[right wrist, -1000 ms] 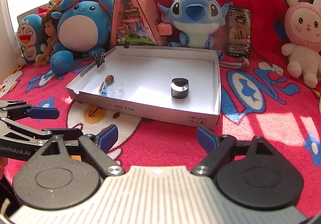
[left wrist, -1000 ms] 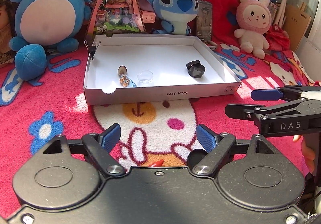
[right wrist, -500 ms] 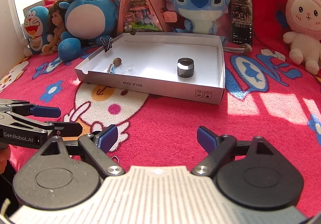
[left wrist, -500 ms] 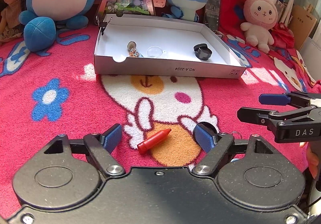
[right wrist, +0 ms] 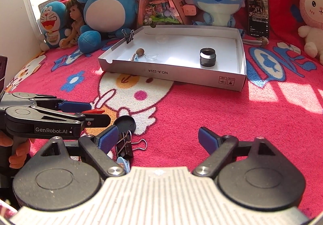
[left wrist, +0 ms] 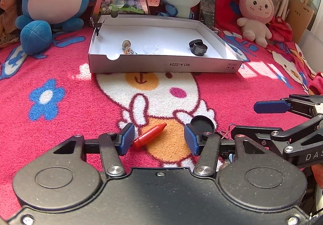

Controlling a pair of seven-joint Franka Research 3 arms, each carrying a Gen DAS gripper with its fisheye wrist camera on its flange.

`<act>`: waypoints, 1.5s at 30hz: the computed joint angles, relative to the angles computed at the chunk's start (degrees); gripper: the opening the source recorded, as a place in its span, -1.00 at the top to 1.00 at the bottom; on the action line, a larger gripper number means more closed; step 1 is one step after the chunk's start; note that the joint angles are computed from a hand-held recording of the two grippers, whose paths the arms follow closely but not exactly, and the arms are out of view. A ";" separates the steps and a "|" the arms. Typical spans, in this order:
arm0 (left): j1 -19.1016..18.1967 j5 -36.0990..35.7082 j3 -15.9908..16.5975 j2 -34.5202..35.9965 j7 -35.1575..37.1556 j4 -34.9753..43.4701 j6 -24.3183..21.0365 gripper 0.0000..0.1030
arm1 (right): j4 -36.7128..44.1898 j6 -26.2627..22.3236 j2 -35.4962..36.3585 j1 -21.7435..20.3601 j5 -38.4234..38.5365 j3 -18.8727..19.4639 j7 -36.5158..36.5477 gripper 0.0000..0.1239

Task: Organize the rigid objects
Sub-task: 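Grasp the red crayon with the left tool while the right tool grasps a black binder clip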

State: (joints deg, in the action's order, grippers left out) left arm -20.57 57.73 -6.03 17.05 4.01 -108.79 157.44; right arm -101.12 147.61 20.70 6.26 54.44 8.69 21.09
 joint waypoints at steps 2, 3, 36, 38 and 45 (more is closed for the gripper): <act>0.03 0.12 0.05 -0.18 -0.20 -0.27 0.31 0.00 | -0.20 -0.58 -0.02 0.12 -0.29 0.08 0.00 -0.48; 0.06 0.12 0.06 -0.27 -0.29 -0.40 0.40 0.00 | -0.21 -0.94 0.05 0.23 -0.59 0.07 0.10 -0.48; 1.96 5.40 -1.48 -4.12 -6.45 -5.11 -4.50 -0.11 | -2.94 8.46 0.39 1.73 -3.50 1.13 -1.67 0.17; 2.03 5.38 -1.63 -4.20 -6.49 -5.15 -4.88 -0.16 | -2.89 9.26 0.56 1.66 -3.59 1.11 -1.15 0.17; 2.29 5.05 -2.03 -4.98 -6.92 -5.87 -7.11 -0.25 | -3.40 8.44 0.00 0.24 -2.99 1.33 -0.98 0.02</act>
State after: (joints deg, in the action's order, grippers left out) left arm -18.28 62.78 -8.07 12.07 -2.92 -114.65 150.33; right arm -104.52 156.05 20.70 6.50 51.45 10.02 20.11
